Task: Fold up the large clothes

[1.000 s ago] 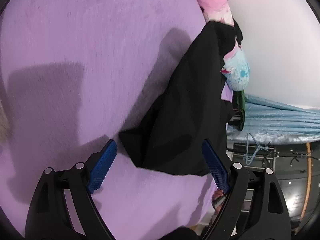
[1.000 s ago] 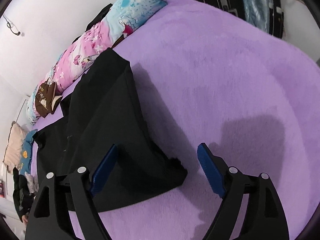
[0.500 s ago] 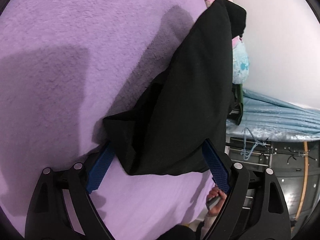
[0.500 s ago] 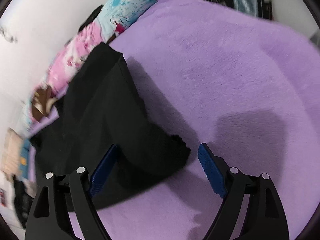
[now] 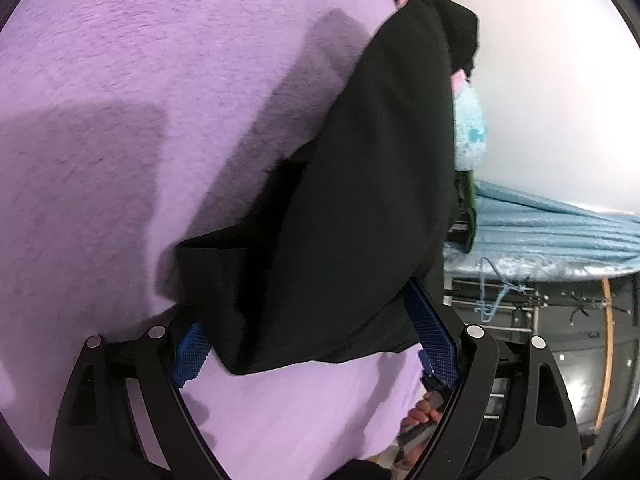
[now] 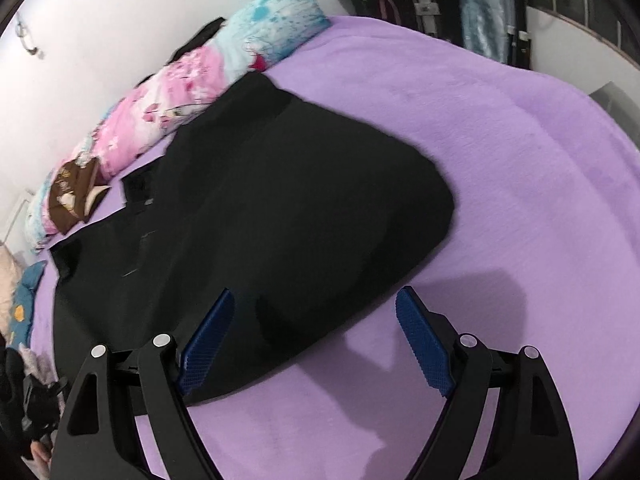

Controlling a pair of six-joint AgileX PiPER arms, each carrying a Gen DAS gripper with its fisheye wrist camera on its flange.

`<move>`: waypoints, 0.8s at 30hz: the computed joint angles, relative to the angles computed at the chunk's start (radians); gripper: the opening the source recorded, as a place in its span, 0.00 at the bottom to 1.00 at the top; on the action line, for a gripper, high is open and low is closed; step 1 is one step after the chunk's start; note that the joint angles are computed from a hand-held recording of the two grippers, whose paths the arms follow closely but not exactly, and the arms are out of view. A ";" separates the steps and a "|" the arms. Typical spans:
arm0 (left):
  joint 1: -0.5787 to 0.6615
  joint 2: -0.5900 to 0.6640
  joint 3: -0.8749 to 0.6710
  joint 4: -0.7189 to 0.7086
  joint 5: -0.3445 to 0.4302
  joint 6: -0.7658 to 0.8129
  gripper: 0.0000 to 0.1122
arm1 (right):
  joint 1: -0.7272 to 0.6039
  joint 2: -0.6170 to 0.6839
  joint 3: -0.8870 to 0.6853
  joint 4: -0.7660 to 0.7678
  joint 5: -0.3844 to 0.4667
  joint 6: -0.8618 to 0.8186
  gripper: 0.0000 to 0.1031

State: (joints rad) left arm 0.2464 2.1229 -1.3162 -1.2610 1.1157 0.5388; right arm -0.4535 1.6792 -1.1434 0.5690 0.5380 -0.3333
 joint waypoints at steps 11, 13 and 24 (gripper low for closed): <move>-0.053 -0.036 0.013 -0.007 -0.069 -0.002 0.65 | 0.344 -0.033 0.097 -0.443 -0.264 0.199 0.85; -0.064 -0.041 0.011 0.001 -0.083 -0.014 0.60 | 0.373 -0.020 0.084 -0.527 -0.259 0.263 0.85; -0.136 -0.080 -0.010 0.058 -0.156 -0.120 0.34 | 0.392 -0.013 0.061 -0.632 -0.236 0.344 0.85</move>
